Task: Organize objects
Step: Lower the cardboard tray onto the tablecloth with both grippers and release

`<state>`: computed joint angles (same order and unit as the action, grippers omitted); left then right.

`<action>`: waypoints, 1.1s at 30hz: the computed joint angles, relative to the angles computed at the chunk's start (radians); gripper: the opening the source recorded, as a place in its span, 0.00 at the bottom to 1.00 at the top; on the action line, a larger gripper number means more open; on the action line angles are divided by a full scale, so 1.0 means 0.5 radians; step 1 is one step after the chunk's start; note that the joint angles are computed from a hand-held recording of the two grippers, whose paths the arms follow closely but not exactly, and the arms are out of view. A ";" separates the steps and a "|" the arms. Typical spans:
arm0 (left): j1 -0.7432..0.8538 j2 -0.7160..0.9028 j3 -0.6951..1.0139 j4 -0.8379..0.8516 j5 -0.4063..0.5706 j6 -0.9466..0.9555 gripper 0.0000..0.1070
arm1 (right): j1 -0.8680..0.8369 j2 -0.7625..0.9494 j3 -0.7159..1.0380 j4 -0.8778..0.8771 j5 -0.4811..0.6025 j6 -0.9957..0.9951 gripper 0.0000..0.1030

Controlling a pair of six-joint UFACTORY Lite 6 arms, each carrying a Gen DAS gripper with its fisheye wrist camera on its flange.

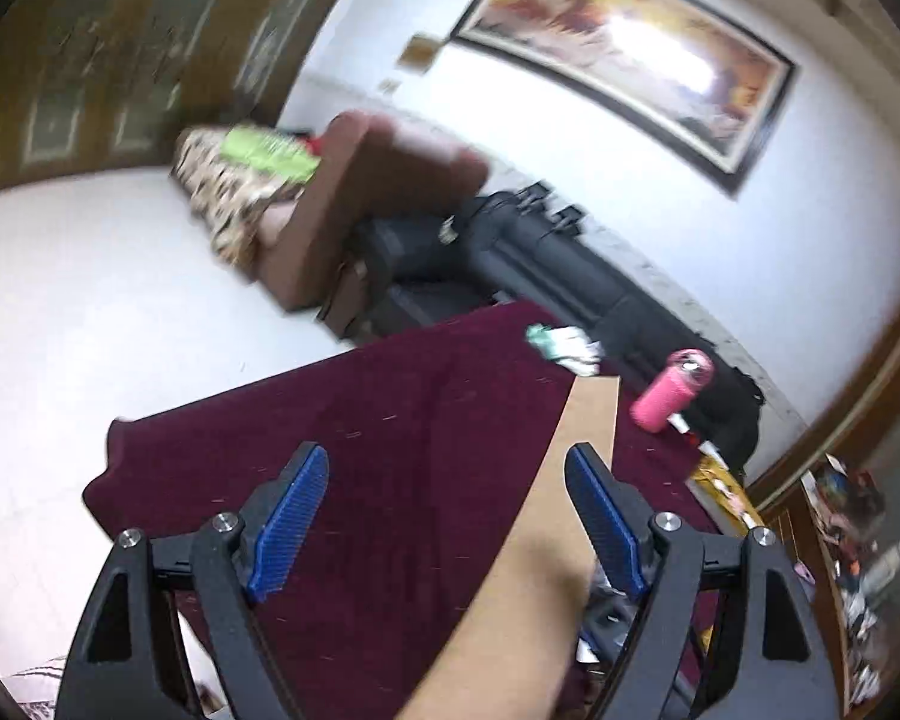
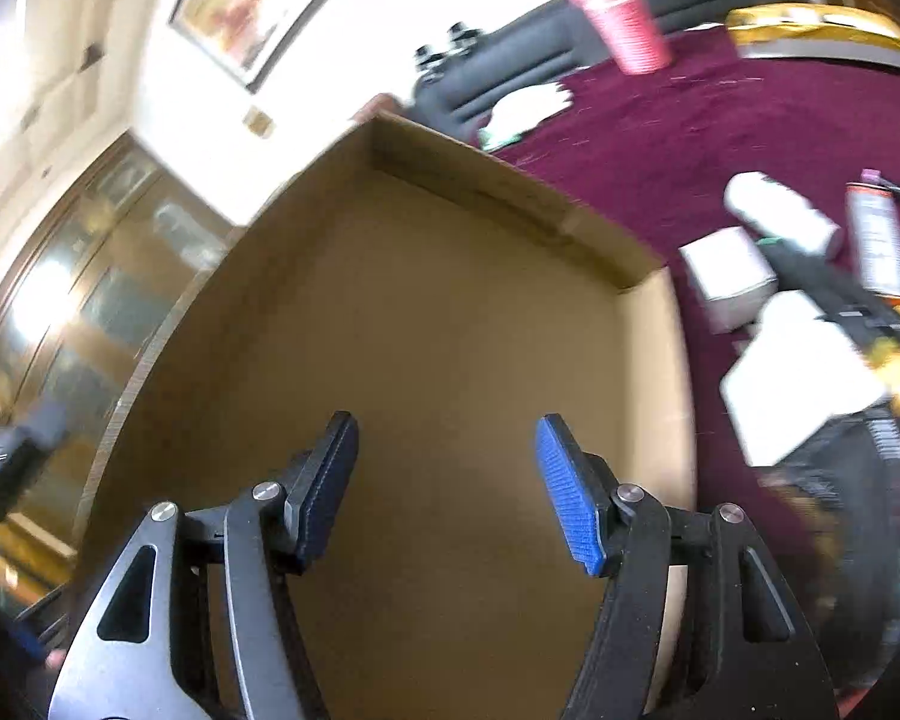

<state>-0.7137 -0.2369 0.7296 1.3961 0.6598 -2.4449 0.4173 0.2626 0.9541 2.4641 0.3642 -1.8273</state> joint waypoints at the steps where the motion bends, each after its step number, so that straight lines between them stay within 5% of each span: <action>1: 0.098 -0.024 -0.052 -0.017 -0.092 0.023 0.76 | 0.046 0.062 0.054 0.003 -0.014 -0.003 0.61; 5: 0.540 -0.055 -0.337 0.190 -0.550 -0.141 0.76 | 0.137 0.169 0.089 0.227 0.111 -0.197 0.61; 9: 0.745 0.115 -0.470 0.750 -0.772 -0.670 0.76 | 0.150 0.307 0.088 -0.012 0.329 0.112 0.61; 12: 0.887 0.232 -0.427 0.748 -0.981 -0.572 0.76 | 0.190 0.330 0.096 0.018 0.336 0.103 0.61; 15: 0.833 0.307 -0.349 0.232 -0.832 0.038 0.76 | 0.263 0.173 -0.036 0.204 0.235 -0.180 0.61; 17: 0.649 0.272 -0.312 -0.136 -0.526 0.412 0.76 | 0.234 0.044 -0.172 0.199 0.225 -0.222 0.61; 20: 0.438 0.156 -0.278 -0.230 -0.191 0.596 0.76 | 0.204 -0.339 -0.546 0.282 0.161 -0.462 0.61; 23: 0.154 0.148 -0.161 -0.295 -0.071 0.694 0.76 | 0.069 -0.795 -0.863 0.013 -0.002 -0.382 0.61; 29: -0.252 0.578 0.378 -0.702 -0.442 1.338 0.76 | -0.235 -1.607 -1.360 -1.237 -0.408 0.473 0.61; 33: -0.382 1.089 0.911 -1.323 -0.580 2.101 0.76 | -0.950 -2.133 -1.783 -2.074 0.091 0.803 0.61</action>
